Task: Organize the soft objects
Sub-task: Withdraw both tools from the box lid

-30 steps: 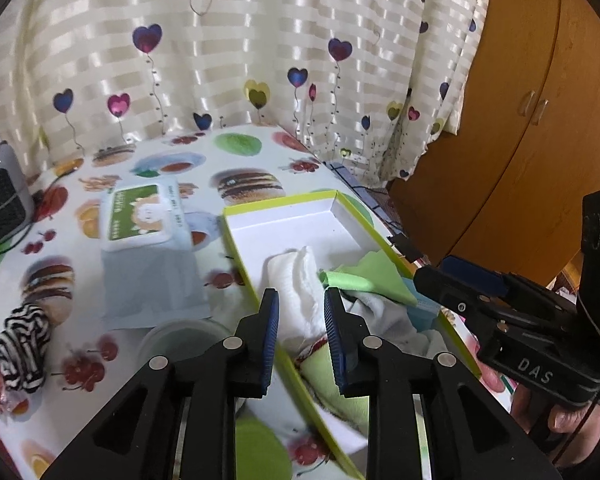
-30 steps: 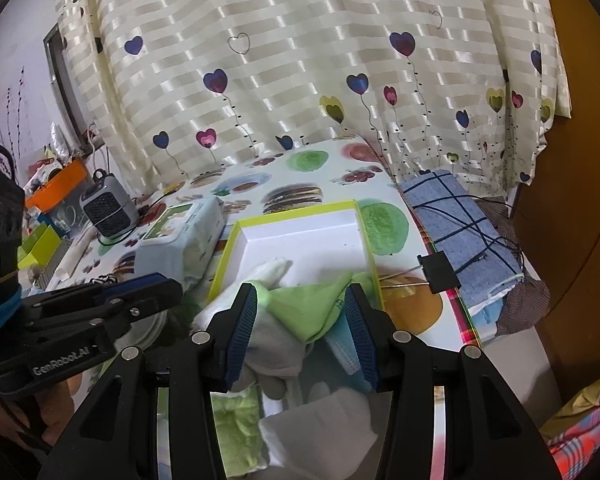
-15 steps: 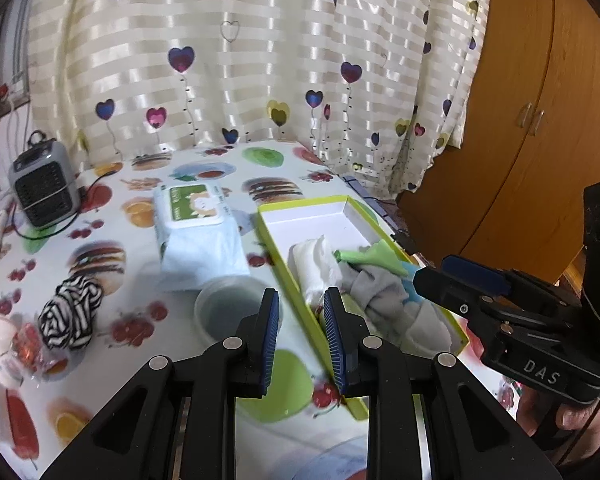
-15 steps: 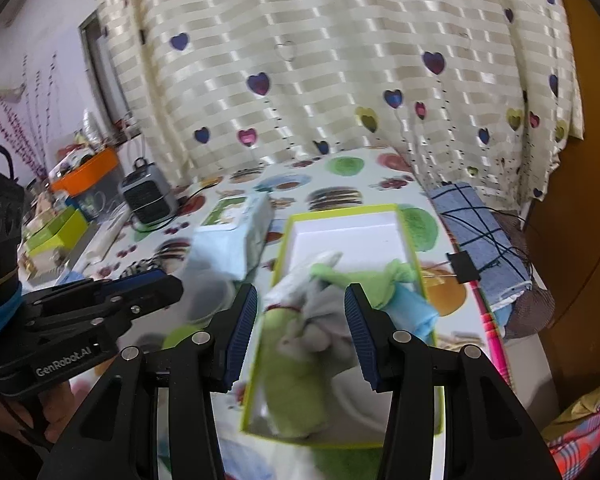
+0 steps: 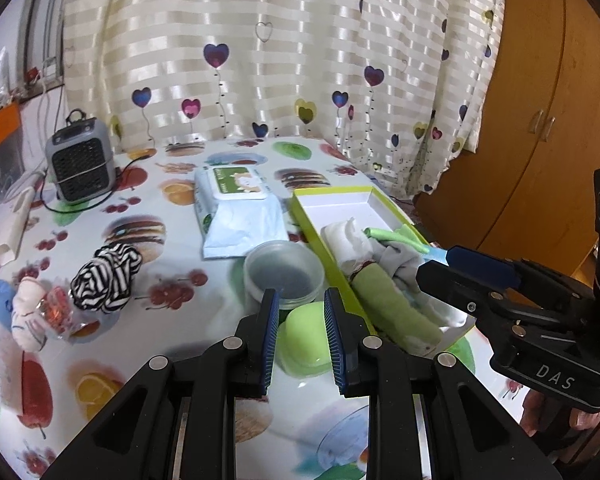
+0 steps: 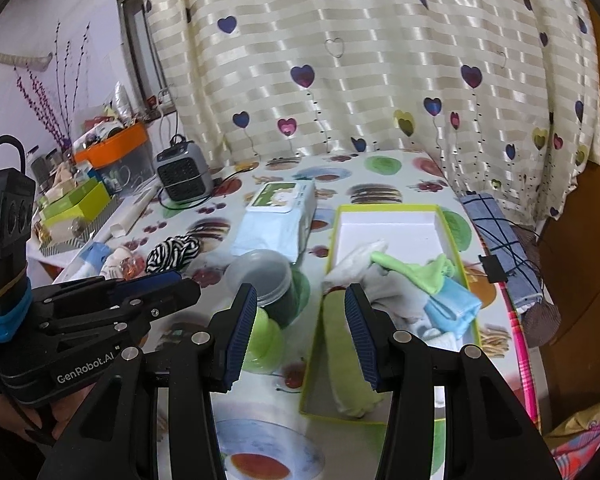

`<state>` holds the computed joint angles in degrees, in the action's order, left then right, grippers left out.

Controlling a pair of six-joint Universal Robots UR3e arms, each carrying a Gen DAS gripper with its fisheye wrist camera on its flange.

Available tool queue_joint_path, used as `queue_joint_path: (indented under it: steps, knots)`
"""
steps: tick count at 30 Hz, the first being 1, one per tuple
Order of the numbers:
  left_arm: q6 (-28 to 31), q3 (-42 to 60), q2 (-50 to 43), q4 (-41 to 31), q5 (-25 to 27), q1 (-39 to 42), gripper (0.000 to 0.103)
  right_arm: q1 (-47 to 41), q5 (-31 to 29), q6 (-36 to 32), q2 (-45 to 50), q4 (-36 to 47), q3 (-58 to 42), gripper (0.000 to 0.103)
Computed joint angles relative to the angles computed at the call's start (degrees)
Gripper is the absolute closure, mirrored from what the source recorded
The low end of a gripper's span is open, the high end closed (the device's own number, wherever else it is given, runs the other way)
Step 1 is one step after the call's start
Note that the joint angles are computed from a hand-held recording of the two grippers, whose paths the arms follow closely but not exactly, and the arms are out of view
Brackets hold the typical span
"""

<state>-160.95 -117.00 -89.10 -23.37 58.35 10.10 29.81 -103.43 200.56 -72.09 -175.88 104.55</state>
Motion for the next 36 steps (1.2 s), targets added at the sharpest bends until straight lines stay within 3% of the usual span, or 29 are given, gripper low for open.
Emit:
queue_joint_path:
  steps: [23, 32, 36]
  knots:
    - [2.0, -3.9, 2.5, -1.4, -1.4, 6.8, 0.079, 4.1, 0.1, -1.2, 6.8, 4.2, -9.7, 0.055]
    - [2.5, -5.7, 3.0, -1.3, -0.5, 8.6, 0.075, 4.7, 1.4, -2.0, 8.9, 5.0, -12.4, 0.055]
    - [3.1, -6.4, 3.4, -2.0, -1.4, 10.2, 0.069, 5.1, 2.1, -2.4, 10.2, 5.8, -14.3, 0.055]
